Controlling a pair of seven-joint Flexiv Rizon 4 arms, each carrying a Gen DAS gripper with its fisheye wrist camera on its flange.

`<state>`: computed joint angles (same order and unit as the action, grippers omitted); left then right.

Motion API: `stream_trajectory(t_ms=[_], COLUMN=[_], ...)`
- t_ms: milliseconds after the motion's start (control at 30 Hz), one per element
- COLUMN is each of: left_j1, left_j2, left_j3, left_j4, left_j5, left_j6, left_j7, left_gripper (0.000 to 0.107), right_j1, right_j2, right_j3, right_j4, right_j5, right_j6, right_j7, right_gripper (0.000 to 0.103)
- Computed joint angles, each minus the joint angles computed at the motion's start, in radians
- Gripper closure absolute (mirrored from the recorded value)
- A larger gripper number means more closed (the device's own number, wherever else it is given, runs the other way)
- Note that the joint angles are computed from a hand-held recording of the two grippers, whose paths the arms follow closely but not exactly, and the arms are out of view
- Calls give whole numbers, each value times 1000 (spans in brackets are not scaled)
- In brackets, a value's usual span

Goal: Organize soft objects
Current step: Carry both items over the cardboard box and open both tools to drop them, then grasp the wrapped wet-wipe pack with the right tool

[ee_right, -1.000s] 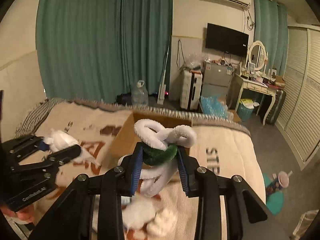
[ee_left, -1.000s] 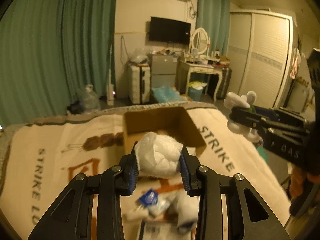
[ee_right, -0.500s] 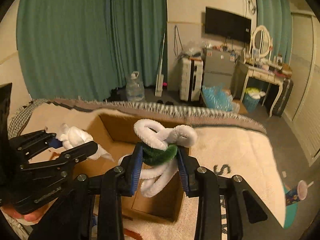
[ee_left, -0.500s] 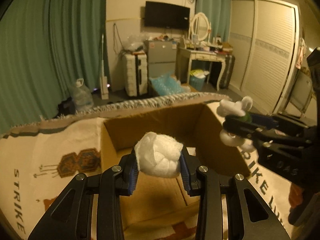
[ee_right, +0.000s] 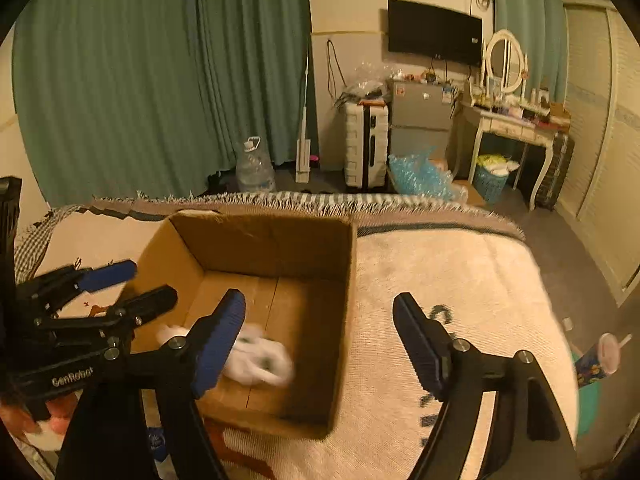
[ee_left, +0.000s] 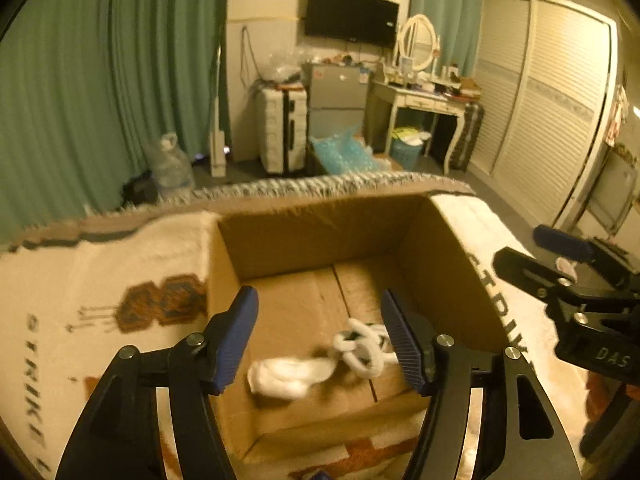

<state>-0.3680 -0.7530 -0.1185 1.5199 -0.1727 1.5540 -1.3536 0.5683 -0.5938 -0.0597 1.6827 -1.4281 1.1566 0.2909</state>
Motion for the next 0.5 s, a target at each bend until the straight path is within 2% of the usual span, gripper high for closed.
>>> stream_trajectory(t_ms=[233,300,333,400,500], left_j1=[-48,-56,-65,-115,-125], left_j2=[213,287,320,393,475], left_j3=[78,92,106,169,187], left_j4=[180,254,293,365,453], left_j5=[52,63,67,78,57], left_j6=[109,166,204,253,265], left_j7=[-32,-43,-52,-67,-30], left_gripper=[41,21,17,15,15], right_j1=[33,46,59,78,109], right_j2=[192,238,267,304,349], right_j3=[78,115,137,175,228], right_j4=[113,130,143,155,173], right_j5=[-5,12,21,45,73], right_j6=[-163,-229,-274,-343,-417], right_j7=[-25,-49,-60,-80,-95], right_gripper=[19,15,12,8,6])
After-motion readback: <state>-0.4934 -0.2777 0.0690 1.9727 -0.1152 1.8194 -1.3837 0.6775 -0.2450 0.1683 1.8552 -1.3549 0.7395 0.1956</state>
